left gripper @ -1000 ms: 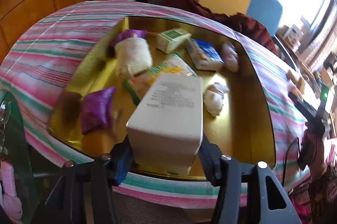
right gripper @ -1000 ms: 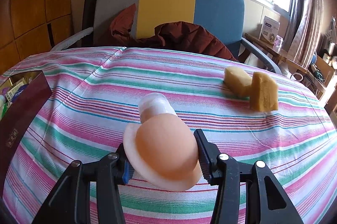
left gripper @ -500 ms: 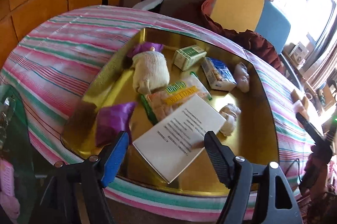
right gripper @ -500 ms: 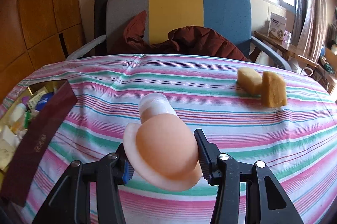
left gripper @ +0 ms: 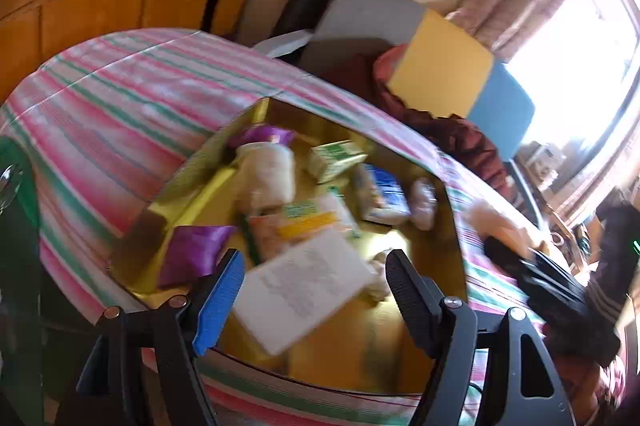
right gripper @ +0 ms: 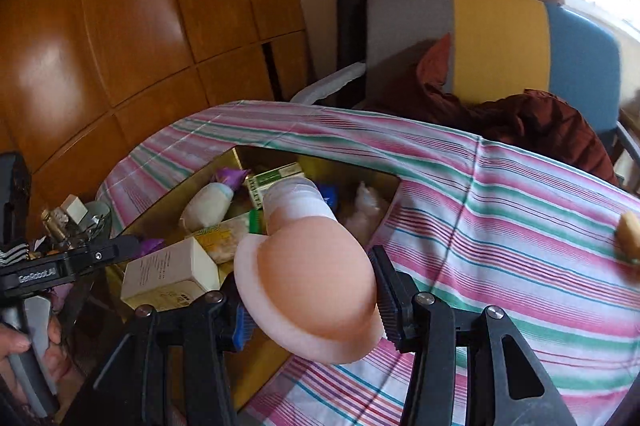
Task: Organize objects
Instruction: 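Lower the peach cup into the gold tray and open the right tool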
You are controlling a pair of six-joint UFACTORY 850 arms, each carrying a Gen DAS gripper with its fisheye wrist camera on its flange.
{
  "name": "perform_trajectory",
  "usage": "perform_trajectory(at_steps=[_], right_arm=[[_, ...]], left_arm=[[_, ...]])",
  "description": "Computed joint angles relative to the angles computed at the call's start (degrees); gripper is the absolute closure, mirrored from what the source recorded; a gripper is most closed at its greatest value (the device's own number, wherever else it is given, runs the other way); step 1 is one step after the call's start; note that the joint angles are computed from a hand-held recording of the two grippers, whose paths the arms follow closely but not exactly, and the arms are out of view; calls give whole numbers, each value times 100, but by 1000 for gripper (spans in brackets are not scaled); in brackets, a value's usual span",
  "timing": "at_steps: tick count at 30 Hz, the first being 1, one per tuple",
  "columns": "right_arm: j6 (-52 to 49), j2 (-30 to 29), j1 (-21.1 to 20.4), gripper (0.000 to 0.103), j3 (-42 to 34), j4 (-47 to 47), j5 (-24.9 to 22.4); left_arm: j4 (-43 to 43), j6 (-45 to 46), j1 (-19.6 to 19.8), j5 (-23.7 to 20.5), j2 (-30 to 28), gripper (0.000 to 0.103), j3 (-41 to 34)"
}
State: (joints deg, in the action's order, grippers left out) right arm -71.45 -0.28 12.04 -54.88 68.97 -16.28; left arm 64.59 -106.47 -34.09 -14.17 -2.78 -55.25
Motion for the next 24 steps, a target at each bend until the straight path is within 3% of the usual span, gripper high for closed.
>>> perform_trajectory(at_steps=[3, 10, 15, 24], right_arm=[[670, -269, 188, 52, -304, -857, -97], [2345, -962, 434, 49, -1003, -3224, -306], [3399, -940, 527, 35, -922, -4274, 412], [1625, -382, 65, 28, -381, -1416, 809]], left_arm=[[393, -330, -48, 175, -23, 29, -34], [-277, 189, -116, 195, -73, 29, -102], [-361, 209, -114, 172, -78, 29, -91], [-199, 166, -132, 344, -132, 29, -90]])
